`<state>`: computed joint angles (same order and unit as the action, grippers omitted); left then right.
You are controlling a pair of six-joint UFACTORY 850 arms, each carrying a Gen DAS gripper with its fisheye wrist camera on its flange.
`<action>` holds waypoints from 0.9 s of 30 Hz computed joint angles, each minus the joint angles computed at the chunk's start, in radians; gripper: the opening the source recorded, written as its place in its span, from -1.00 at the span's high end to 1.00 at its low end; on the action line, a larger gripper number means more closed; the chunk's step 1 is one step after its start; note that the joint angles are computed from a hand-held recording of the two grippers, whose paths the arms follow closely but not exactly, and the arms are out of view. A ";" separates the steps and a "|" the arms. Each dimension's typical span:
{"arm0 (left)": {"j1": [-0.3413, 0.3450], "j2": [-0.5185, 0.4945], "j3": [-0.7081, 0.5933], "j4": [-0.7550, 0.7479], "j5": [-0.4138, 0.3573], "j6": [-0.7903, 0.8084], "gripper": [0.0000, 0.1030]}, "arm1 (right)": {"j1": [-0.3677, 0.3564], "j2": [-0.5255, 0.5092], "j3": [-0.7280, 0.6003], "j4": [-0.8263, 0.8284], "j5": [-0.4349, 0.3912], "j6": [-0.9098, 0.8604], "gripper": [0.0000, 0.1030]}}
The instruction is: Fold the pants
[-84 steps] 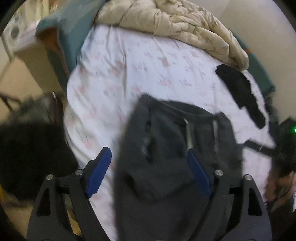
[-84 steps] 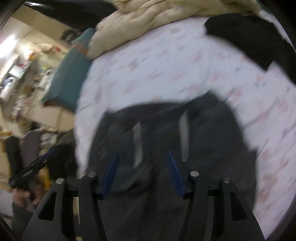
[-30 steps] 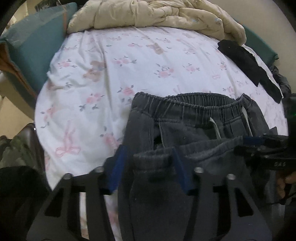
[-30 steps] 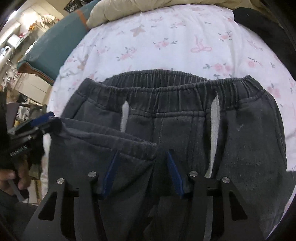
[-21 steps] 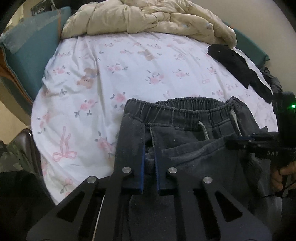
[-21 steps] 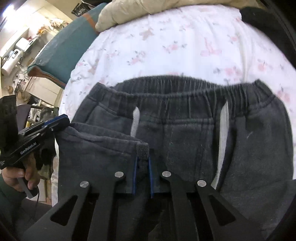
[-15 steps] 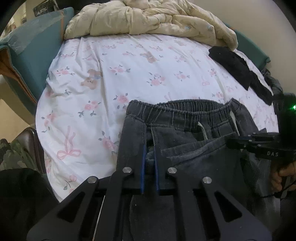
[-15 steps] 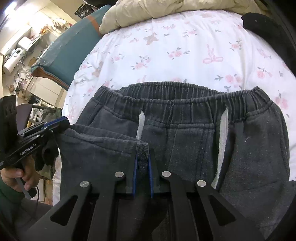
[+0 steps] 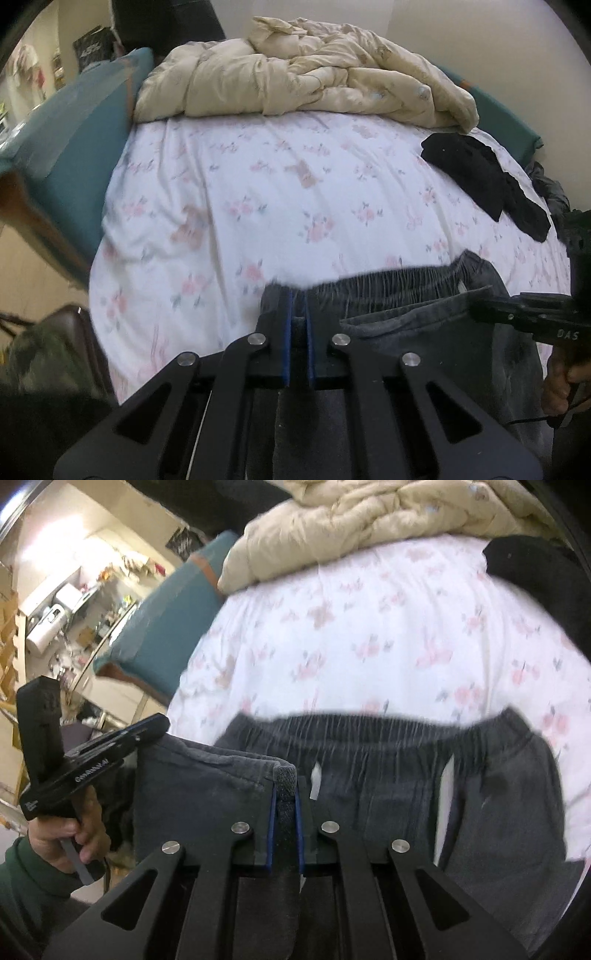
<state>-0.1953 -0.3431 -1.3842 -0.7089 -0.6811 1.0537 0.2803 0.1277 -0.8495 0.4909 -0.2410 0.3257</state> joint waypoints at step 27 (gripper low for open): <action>-0.010 -0.043 -0.076 0.293 -0.040 -0.311 -0.38 | -0.088 -0.087 -0.070 -0.143 -0.177 0.178 0.00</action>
